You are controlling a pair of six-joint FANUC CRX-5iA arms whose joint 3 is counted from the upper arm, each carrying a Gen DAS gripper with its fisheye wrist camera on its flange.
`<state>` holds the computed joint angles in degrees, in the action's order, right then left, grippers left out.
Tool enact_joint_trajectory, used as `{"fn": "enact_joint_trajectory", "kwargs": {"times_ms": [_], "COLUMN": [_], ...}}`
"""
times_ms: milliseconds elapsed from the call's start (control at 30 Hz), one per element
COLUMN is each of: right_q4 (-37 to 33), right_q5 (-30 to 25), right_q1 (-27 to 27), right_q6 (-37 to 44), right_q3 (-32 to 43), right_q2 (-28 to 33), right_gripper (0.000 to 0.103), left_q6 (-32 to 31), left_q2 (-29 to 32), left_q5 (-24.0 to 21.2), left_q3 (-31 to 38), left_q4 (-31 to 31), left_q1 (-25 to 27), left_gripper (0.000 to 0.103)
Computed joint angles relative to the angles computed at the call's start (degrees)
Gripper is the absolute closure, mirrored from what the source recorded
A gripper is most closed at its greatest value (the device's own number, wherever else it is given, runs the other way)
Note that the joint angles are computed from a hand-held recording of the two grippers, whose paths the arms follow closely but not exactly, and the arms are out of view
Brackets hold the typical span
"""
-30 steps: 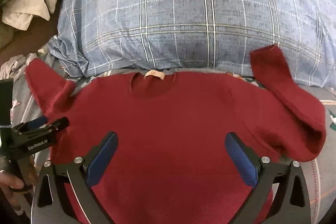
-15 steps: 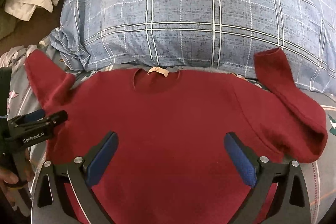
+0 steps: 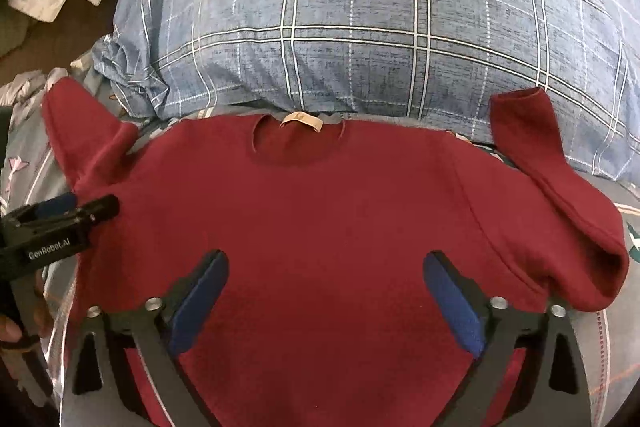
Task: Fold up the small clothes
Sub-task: 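Position both open grippers above the flat red sweater, then grasp the red sweater's side and sleeve with the right gripper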
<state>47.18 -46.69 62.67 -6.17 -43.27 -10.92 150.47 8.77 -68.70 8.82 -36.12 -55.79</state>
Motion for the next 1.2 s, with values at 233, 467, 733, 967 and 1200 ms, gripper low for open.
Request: {"fn": "enact_joint_trajectory", "kwargs": {"times_ms": [233, 467, 733, 967, 1200], "right_q4": [0.28, 2.57, 1.58, -3.52, -18.11], "right_q5": [1.6, 2.89, 2.9, 7.19, 16.54], "right_q1": [-0.42, 0.22, 0.38, -1.54, -4.37], "right_q6": [-0.77, -2.42, 1.41, 10.92, 36.7], "right_q3": [-0.81, -0.83, 2.94, 10.48, 28.64], "right_q2": [-0.71, -0.92, 1.96, 8.01, 18.85], "right_gripper": [0.017, 0.015, 0.015, 0.021, 0.023], "left_q6": [-0.03, 0.99, 1.91, 2.58, 14.94], "left_q2": [-0.29, -1.53, -4.07, -8.76, -13.22], "left_q5": [0.2, 0.54, 0.52, -5.32, -10.26], "left_q3": [-0.17, -1.26, -3.43, -5.49, -9.68], "left_q4": [0.38, 0.45, 1.46, 2.63, -3.0], "left_q1": [0.16, 0.24, 0.67, 0.41, -2.59], "left_gripper": [0.016, 0.016, 0.016, 0.016, 0.017]}}
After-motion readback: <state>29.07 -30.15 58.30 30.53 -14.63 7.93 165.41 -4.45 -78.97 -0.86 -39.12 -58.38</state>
